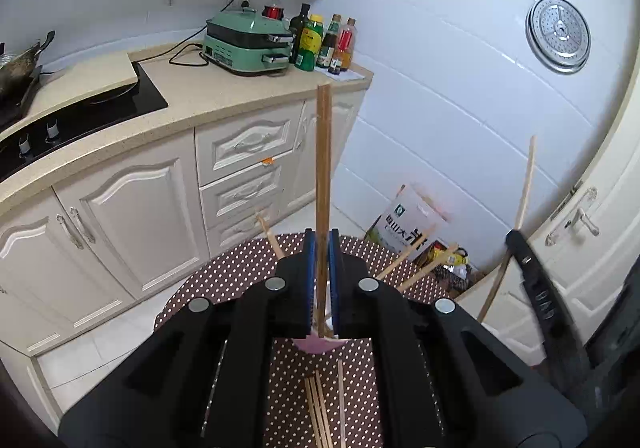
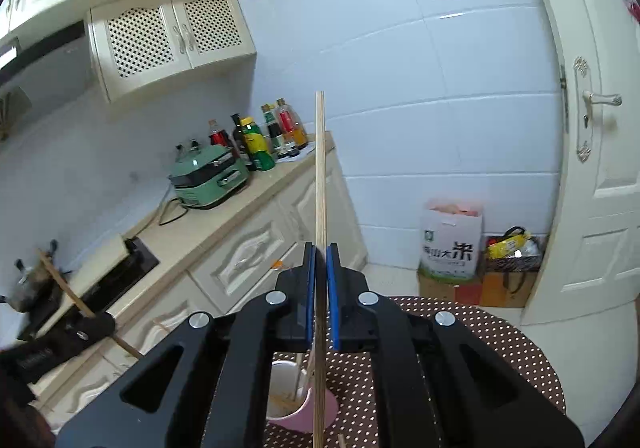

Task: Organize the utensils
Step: 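Lift the left gripper's chopstick upright over the pink cup while the right gripper carries its own, then lower the chopstick into the pink cup and open the left gripper while the right gripper releases its own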

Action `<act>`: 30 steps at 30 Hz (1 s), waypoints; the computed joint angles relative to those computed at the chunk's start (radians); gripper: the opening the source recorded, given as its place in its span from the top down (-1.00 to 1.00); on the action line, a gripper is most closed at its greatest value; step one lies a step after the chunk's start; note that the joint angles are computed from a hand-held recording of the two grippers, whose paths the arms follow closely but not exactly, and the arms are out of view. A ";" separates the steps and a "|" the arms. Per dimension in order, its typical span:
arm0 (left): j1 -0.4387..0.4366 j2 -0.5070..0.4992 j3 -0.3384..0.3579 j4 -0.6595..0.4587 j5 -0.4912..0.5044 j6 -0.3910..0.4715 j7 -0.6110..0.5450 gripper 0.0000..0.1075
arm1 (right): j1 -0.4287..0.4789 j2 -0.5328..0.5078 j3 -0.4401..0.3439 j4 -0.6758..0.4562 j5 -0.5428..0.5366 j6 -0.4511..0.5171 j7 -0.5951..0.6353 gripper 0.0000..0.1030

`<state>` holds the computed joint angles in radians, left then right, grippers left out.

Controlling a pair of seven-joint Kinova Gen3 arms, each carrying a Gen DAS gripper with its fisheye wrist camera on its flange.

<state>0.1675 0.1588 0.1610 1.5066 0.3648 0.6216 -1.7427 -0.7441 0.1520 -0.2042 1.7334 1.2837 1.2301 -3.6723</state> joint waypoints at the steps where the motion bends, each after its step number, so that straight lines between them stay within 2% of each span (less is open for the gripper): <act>1: 0.003 0.005 0.000 -0.005 -0.004 -0.004 0.002 0.88 | -0.007 0.006 0.008 0.000 -0.001 0.005 -0.016 0.91; 4: 0.016 0.027 -0.001 -0.023 -0.031 0.003 0.023 0.88 | 0.014 0.012 0.011 0.011 -0.011 -0.038 -0.098 0.91; 7: 0.022 0.048 0.000 -0.035 -0.046 0.015 0.037 0.88 | 0.012 0.033 0.021 0.011 -0.001 -0.027 -0.151 0.91; 13: 0.032 0.087 0.001 -0.043 -0.086 0.024 0.057 0.88 | 0.027 0.046 0.040 0.036 0.015 -0.071 -0.269 0.91; 21: -0.016 0.137 0.031 -0.028 -0.019 0.003 -0.023 0.88 | 0.019 0.104 0.062 0.048 0.075 -0.044 -0.426 0.91; 30: -0.069 0.177 0.072 0.004 0.078 -0.022 -0.159 0.88 | -0.016 0.177 0.087 0.048 0.122 0.022 -0.521 0.91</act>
<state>0.0982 0.3361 0.2330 1.5107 0.4432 0.5998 -1.9022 -0.7605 0.3289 -0.1176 1.7814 1.4059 1.2522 -4.1935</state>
